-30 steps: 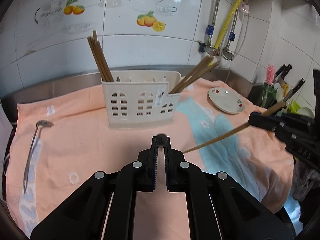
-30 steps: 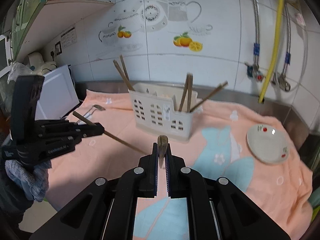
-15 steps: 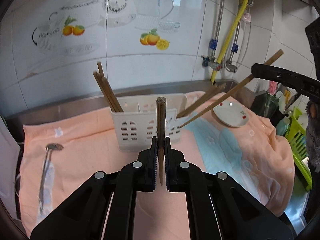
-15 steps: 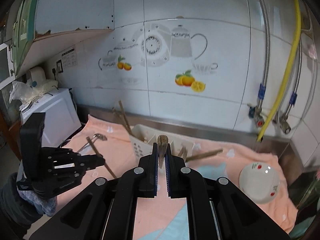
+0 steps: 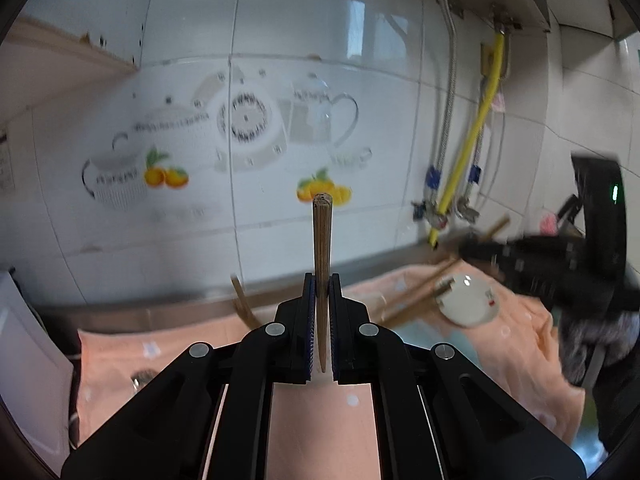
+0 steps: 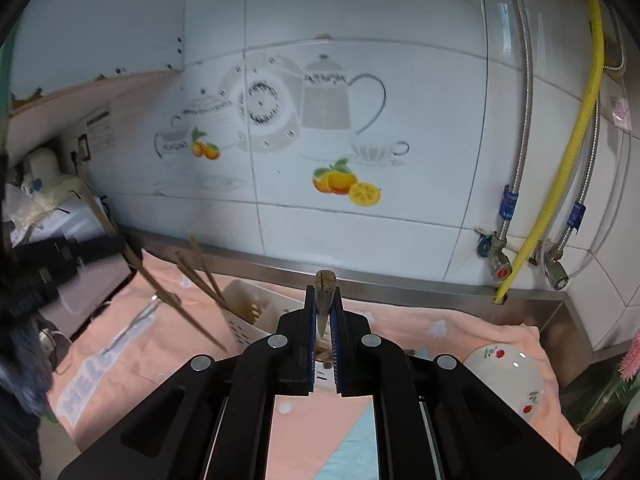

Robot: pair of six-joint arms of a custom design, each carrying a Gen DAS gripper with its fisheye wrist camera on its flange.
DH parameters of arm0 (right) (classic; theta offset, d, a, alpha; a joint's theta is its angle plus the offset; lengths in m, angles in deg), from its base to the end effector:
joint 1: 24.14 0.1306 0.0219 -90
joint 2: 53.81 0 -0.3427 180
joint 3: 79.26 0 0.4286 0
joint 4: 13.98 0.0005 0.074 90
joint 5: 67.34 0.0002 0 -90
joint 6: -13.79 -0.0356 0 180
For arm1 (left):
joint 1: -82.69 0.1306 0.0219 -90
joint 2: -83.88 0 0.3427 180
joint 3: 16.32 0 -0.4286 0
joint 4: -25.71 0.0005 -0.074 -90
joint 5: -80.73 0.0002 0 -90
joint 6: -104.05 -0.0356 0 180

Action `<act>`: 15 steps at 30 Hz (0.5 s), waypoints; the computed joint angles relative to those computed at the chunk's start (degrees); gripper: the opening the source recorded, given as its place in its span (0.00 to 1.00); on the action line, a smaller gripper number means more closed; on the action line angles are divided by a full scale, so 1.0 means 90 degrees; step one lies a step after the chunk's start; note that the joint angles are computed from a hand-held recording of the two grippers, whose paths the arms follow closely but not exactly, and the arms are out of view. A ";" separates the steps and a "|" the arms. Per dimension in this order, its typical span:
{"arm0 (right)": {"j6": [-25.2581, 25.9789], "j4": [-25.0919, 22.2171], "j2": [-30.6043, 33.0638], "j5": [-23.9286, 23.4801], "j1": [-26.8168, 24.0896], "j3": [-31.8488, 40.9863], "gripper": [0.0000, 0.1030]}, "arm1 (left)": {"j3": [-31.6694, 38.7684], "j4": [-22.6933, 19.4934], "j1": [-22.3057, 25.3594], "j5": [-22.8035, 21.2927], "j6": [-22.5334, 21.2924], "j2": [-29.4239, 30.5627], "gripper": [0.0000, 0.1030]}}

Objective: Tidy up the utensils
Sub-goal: 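Lift both chopsticks upright and lower them into the white utensil holder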

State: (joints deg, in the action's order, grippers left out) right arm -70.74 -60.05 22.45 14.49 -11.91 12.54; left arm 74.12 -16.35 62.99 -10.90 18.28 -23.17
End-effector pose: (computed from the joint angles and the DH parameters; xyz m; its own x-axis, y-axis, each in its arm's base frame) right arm 0.4363 0.0992 0.5227 -0.4628 -0.1969 -0.8643 -0.3751 0.9269 -0.0102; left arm 0.4048 -0.1444 0.5413 -0.4135 0.0697 -0.9078 0.2829 0.9576 -0.0553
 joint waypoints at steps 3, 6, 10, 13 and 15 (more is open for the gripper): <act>0.0048 -0.0019 0.0167 0.0072 0.0013 0.0038 0.06 | 0.0287 0.0052 0.0069 -0.0036 0.0007 0.0238 0.05; 0.0061 -0.0016 0.0249 0.0074 0.0021 0.0036 0.06 | 0.0461 0.0204 0.0129 -0.0161 0.0032 0.0447 0.05; 0.0100 -0.0046 0.0366 0.0100 0.0024 0.0075 0.06 | 0.0615 0.0331 0.0229 -0.0156 0.0197 0.0732 0.05; 0.0150 -0.0061 0.0397 0.0109 0.0016 0.0088 0.06 | 0.0624 0.0384 0.0315 -0.0116 0.0330 0.0932 0.05; 0.0198 -0.0091 0.0417 0.0128 0.0014 0.0101 0.06 | 0.0585 0.0394 0.0349 -0.0070 0.0399 0.1009 0.05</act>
State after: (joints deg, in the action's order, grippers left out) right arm -68.96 -60.87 26.21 15.64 -11.78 13.45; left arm 79.39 -12.81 66.13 -11.53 21.87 -14.09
